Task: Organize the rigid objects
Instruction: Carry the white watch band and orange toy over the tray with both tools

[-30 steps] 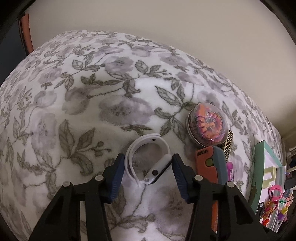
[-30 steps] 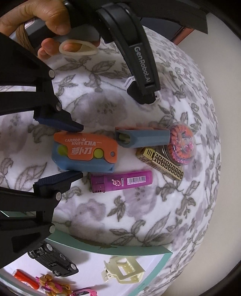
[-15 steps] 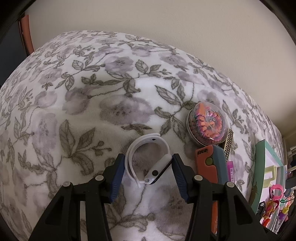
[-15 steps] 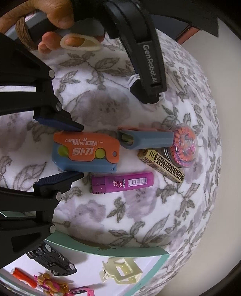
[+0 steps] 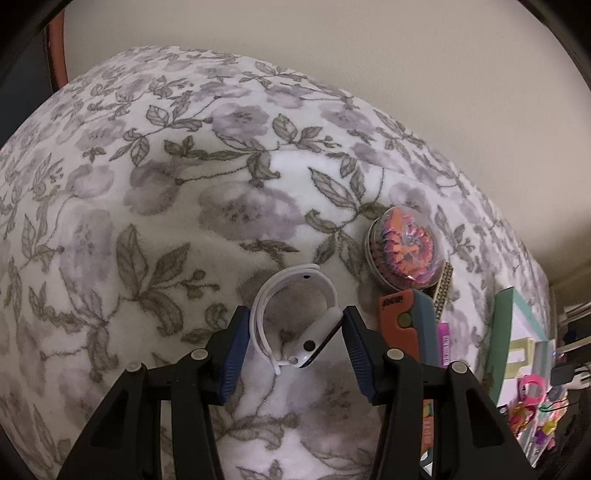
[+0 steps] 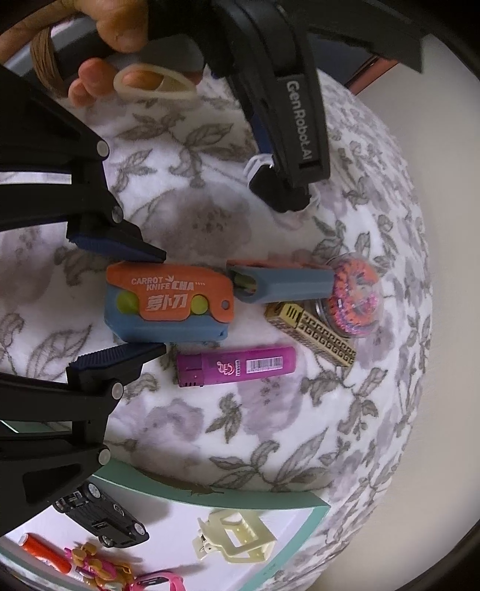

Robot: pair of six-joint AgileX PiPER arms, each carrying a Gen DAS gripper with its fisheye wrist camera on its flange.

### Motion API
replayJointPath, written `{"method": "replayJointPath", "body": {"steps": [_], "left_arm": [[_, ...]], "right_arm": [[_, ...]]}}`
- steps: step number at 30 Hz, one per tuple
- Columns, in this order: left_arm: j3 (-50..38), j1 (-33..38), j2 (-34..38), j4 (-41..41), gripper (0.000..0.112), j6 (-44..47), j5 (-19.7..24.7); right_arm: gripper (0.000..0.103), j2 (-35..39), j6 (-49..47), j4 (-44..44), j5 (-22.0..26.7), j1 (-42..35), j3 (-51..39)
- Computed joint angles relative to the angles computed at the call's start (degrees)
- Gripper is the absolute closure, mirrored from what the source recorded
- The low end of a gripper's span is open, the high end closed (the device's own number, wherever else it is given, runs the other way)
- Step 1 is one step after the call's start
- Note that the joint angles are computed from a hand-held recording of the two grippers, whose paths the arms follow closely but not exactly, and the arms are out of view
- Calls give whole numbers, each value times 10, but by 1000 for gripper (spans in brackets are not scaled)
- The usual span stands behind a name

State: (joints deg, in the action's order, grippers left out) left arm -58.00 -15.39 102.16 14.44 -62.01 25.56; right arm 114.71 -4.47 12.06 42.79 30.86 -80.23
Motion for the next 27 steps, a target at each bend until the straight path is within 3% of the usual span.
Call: {"method": "replayJointPath", "body": {"steps": [6, 18, 27], "left_arm": [[7, 8, -25, -24, 60, 8, -5], [-9, -16, -124, 75, 60, -84, 48], [-47, -57, -166, 130, 60, -117, 96]], "right_arm": [[59, -17, -31, 33, 10, -18, 4], [59, -127, -71, 84, 0, -63, 27], [59, -184, -60, 70, -6, -109, 30]]}}
